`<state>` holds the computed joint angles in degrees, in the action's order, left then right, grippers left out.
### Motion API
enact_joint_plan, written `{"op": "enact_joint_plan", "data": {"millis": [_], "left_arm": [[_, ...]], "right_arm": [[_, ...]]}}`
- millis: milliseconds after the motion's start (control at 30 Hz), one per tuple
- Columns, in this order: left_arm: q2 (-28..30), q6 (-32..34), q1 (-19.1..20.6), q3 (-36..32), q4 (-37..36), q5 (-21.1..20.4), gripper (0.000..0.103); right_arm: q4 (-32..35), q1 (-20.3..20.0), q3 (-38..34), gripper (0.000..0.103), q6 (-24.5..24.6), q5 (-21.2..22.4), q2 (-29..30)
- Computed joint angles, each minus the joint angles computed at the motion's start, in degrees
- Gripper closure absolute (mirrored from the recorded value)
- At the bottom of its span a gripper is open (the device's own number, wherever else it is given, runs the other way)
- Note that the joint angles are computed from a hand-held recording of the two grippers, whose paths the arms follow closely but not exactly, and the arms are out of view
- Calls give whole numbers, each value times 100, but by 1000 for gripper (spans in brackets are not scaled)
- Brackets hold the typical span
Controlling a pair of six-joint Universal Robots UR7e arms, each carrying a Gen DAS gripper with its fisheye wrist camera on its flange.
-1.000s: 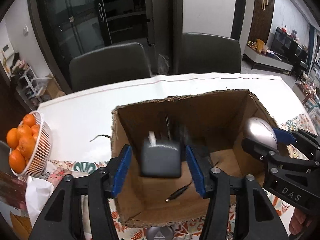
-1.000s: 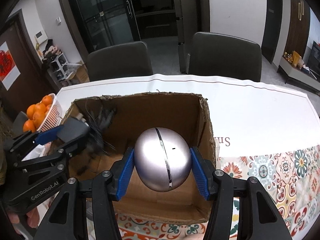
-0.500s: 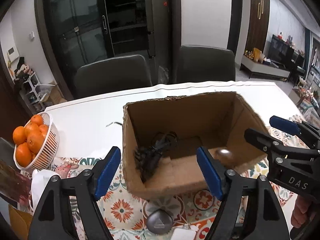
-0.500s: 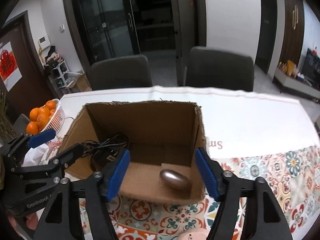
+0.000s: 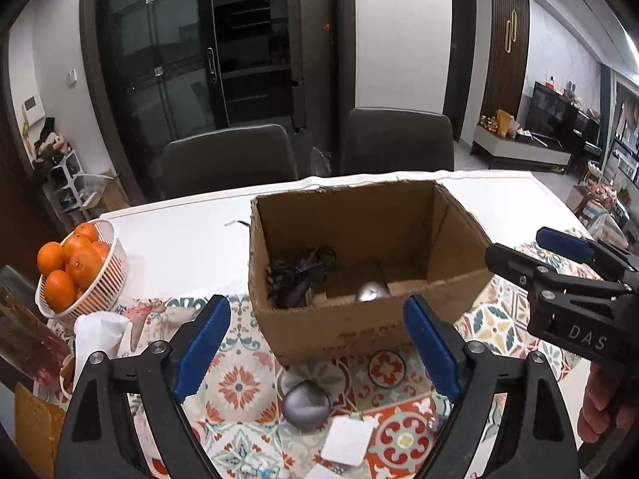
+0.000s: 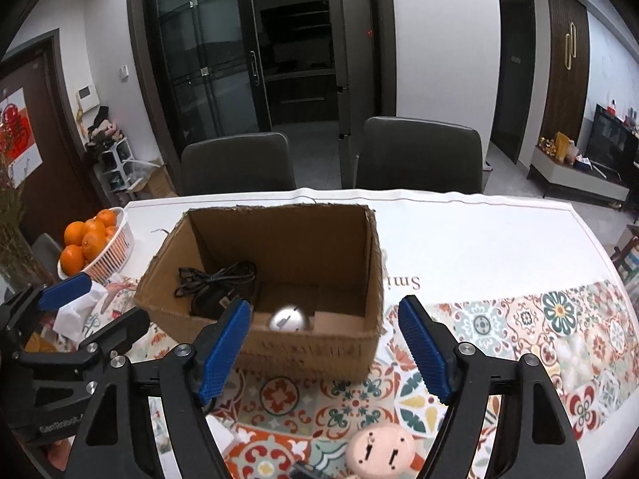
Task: Organize rigid objects
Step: 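Move both tools back toward the remaining items on the table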
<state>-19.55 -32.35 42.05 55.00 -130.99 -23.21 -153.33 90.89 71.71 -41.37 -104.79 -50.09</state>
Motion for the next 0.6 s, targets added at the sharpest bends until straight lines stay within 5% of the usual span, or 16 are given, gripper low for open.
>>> {"op": "enact_joint_plan", "data": {"millis": [600], "left_arm": [[-271,-647,-256,802,283,-116,14]], "right_arm": [[-252,-165,850,15,-36,-77,-580]]}}
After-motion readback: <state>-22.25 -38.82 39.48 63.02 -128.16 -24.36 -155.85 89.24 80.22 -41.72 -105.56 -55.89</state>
